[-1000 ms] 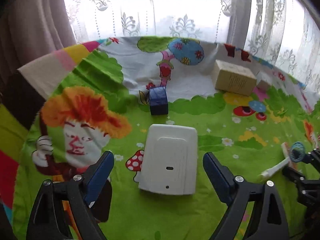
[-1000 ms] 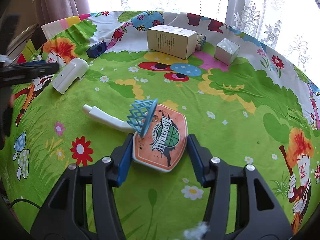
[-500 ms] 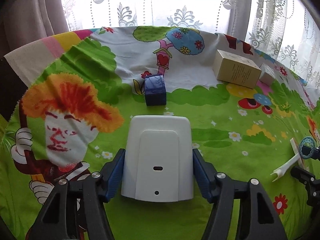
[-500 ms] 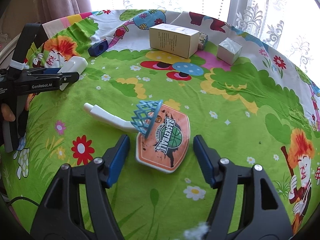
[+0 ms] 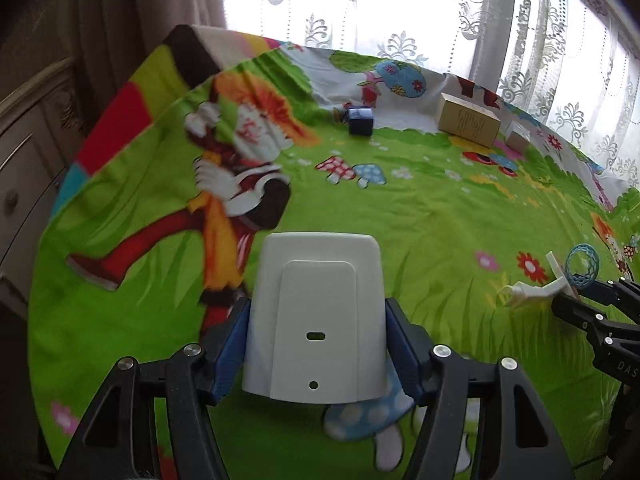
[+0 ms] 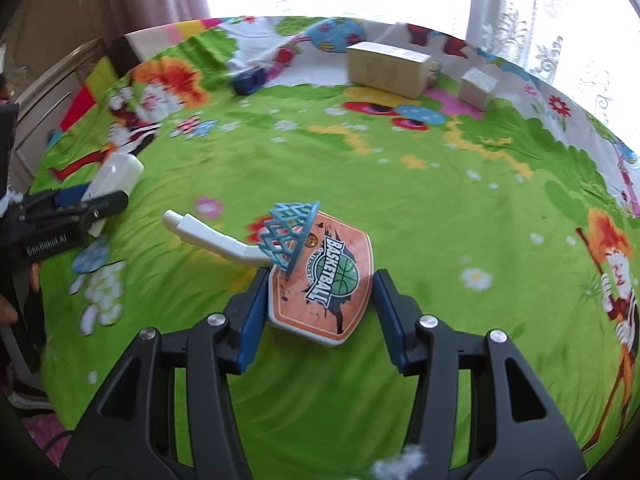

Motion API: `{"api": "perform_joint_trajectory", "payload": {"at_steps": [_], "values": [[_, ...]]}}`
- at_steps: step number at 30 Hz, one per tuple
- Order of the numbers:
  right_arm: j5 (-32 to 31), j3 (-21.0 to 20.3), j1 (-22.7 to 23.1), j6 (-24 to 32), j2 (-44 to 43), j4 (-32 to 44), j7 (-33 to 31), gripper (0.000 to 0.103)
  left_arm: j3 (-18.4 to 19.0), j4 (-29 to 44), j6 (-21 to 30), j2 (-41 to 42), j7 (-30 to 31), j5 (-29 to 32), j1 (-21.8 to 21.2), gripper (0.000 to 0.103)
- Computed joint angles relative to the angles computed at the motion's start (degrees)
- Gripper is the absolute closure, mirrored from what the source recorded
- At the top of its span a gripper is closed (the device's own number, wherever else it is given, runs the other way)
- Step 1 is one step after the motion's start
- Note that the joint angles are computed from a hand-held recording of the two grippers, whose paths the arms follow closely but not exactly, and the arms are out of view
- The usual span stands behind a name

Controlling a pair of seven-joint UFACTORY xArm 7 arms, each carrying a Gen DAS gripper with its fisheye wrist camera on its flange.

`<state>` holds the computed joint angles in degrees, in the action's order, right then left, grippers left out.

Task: Organize rigid objects
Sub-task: 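Grasp the white plastic holder with the left tool, then carry the basketball hoop and white holder over to the storage box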

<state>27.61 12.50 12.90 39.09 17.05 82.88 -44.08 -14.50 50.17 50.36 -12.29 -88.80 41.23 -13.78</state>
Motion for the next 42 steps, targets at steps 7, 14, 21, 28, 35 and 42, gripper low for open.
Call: {"api": "perform_joint_trajectory", "payload": {"at_steps": [7,14,21,28,35,42], "values": [[9.7,1.9,1.6,2.3,-10.2,-9.3,-10.0,0.048,-5.9,-5.7,14.1,-13.7,-6.6,-4.6,-1.6,0.038],[16.7,-0.4,6.6,3.7,-18.9,-15.6,-16.8,0.048,-10.5,-6.5,24.6,-22.8,-9.2,-6.3,-0.1,0.038],[21.9,-3.7,10.1,3.5,-26.4,-19.4,-20.8,0.048,-15.5,-1.4,32.6,-24.3,-8.8,-2.5,2.6,0.038],[26.4,-7.4,11.5,3.4,-32.6,-21.6,-22.4,0.048,-19.4,4.7,37.9,-21.7,-7.6,2.1,3.3,0.038],[28.9,-10.5,11.4,3.1,-36.2,-23.1,-22.3,0.048,-22.0,9.6,42.2,-17.8,-6.7,6.8,2.4,0.038],[29.8,-13.3,9.9,2.7,-39.3,-24.9,-21.8,0.048,-23.7,16.5,45.5,-11.1,-4.7,12.0,-0.2,0.038]]}}
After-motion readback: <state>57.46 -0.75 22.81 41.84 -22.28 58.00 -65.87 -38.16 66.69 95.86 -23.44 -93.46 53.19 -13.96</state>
